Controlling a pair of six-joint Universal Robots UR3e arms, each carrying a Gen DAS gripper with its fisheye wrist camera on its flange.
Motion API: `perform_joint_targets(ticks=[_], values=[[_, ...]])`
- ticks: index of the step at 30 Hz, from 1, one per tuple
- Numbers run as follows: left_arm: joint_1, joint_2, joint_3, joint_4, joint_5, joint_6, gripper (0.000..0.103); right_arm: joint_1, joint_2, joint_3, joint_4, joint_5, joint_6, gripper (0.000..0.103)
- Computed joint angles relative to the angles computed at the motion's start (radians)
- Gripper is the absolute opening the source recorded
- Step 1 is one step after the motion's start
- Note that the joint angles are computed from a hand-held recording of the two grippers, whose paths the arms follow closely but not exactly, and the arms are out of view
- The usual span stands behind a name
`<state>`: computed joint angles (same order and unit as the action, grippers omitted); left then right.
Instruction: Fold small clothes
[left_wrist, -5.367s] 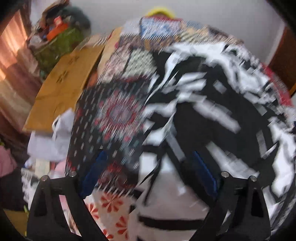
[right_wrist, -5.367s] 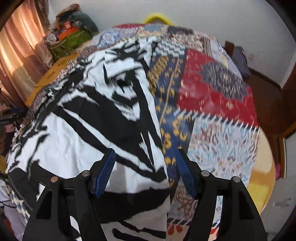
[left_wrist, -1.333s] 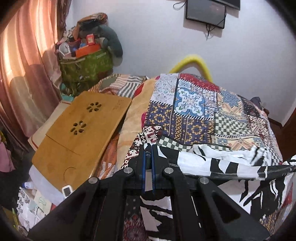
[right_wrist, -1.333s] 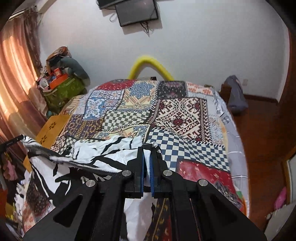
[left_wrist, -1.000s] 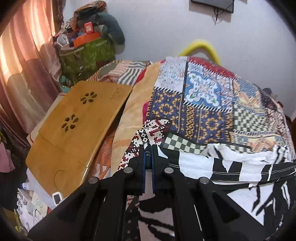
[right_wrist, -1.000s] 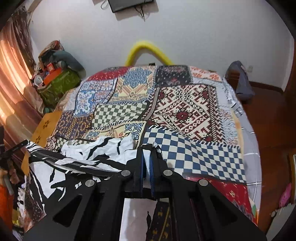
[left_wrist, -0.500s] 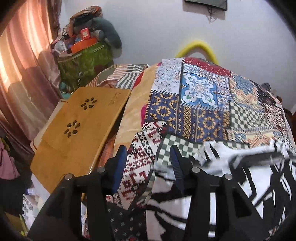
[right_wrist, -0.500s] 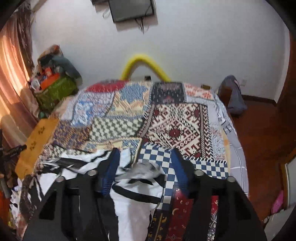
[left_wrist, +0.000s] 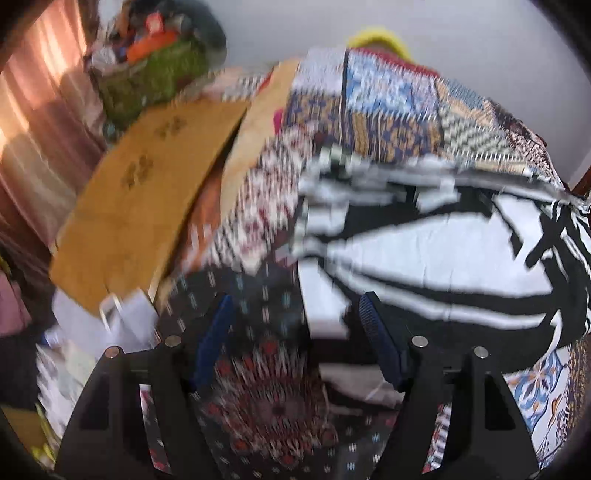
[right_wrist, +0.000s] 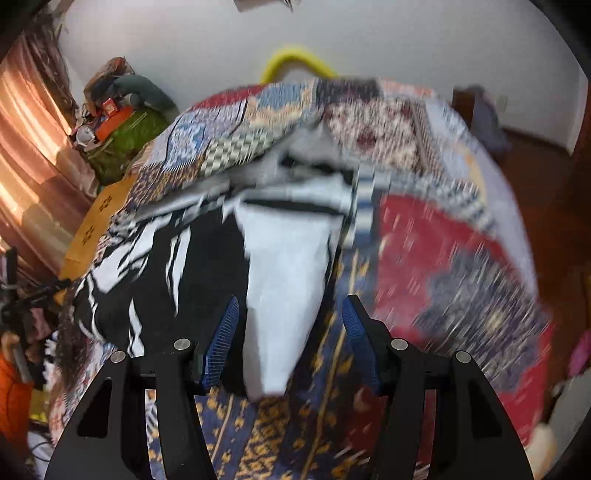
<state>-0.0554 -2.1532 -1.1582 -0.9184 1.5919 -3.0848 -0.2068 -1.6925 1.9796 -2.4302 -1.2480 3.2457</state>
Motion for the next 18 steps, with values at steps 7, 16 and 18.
perform_joint_targets(ticks=[7,16,18], values=[[0.026,0.013,-0.089,0.01,-0.068,-0.05,0.071,0.047,0.026,0.057,-0.106,0.063,0.038,0.053],[-0.043,0.02,-0.092,-0.009,-0.108,-0.004,0.007,0.083,0.003,0.095,-0.174,0.036,0.048,0.016],[-0.064,0.07,-0.152,0.047,-0.071,0.008,0.005,0.074,-0.051,0.116,-0.135,0.046,0.027,0.014]])
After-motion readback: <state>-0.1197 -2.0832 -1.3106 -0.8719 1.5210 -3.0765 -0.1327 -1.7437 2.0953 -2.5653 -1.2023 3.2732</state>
